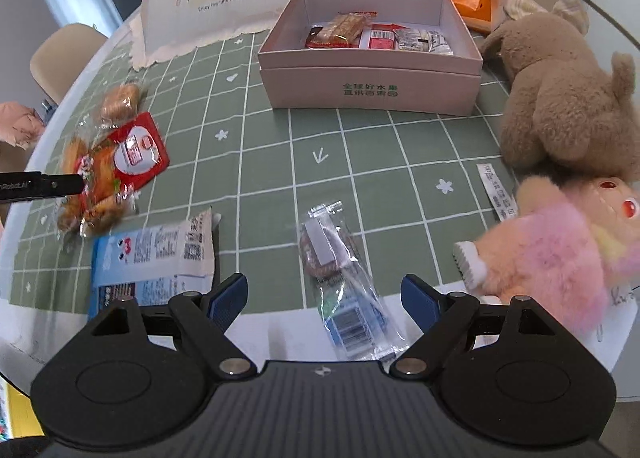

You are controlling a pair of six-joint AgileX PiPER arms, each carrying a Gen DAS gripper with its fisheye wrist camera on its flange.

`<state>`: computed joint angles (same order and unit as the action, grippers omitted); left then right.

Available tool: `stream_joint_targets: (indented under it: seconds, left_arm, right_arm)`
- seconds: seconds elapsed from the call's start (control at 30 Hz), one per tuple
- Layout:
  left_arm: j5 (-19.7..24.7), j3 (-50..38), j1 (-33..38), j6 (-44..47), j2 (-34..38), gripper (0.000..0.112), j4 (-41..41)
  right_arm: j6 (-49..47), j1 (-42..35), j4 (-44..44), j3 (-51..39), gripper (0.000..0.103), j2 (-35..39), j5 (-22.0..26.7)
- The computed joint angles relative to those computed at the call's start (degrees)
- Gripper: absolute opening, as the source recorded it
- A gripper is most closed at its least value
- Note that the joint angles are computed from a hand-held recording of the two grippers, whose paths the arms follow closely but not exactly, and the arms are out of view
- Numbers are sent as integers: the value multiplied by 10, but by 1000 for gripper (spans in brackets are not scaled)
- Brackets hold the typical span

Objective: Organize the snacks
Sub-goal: 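Grasp small orange-wrapped snack with left tool and lift it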

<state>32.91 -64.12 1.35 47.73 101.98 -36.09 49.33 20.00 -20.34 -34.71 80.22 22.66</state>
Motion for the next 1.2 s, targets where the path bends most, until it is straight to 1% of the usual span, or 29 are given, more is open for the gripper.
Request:
stream_joint_targets:
  seconds: [0.03, 0.07, 0.13, 0.2, 0.23, 0.3, 0.33, 0.47, 0.53, 0.57, 0.63, 0.7, 0.77, 0.93, 1.07, 1.2]
  left_arm:
    - [3, -1, 0, 39, 4, 42, -8]
    - [8, -2, 3, 96, 9, 42, -19]
    - [32, -10, 11, 192, 21, 42, -34]
    - [53, -19, 11, 256, 32, 42, -11]
    - [51, -20, 7, 266, 36, 42, 10]
    - [29, -18, -8, 252, 43, 42, 55]
    - [23, -18, -11, 243, 47, 43, 62]
    - [28, -38, -14, 217, 66, 43, 43]
    - [36, -56, -23, 184, 76, 43, 59]
    - [39, -61, -28, 169, 79, 39, 69]
    - [39, -57, -35, 152, 77, 35, 71]
    - [44, -55, -36, 135, 74, 35, 65]
    - [54, -46, -28, 127, 69, 34, 41]
    - [70, 18, 7, 94, 27, 34, -21]
    - [88, 84, 36, 82, -30, 33, -56]
    - [115, 130, 45, 100, -81, 32, -85]
  right_arm:
    - [7, 4, -6, 1, 85, -3, 5]
    - [13, 8, -11, 1, 85, -4, 9]
    - [27, 18, -26, 4, 86, -8, 21]
    - [62, 37, -58, 7, 86, -8, 34]
    - [81, 49, -74, 9, 86, -8, 41]
    - [101, 68, -90, 12, 87, -8, 51]
    - [106, 74, -93, 15, 87, -9, 51]
    - [126, 92, -97, 23, 88, -12, 55]
    - [133, 97, -97, 25, 88, -11, 56]
    - [135, 100, -98, 26, 88, -11, 58]
    - [142, 104, -104, 27, 88, -10, 59]
    - [140, 104, -105, 29, 89, -13, 56]
    - [137, 101, -105, 30, 90, -14, 51]
    - [119, 89, -107, 28, 90, -4, 29]
    - [137, 65, -144, 23, 90, 23, 11]
    - [96, 24, -129, 9, 90, 58, -17]
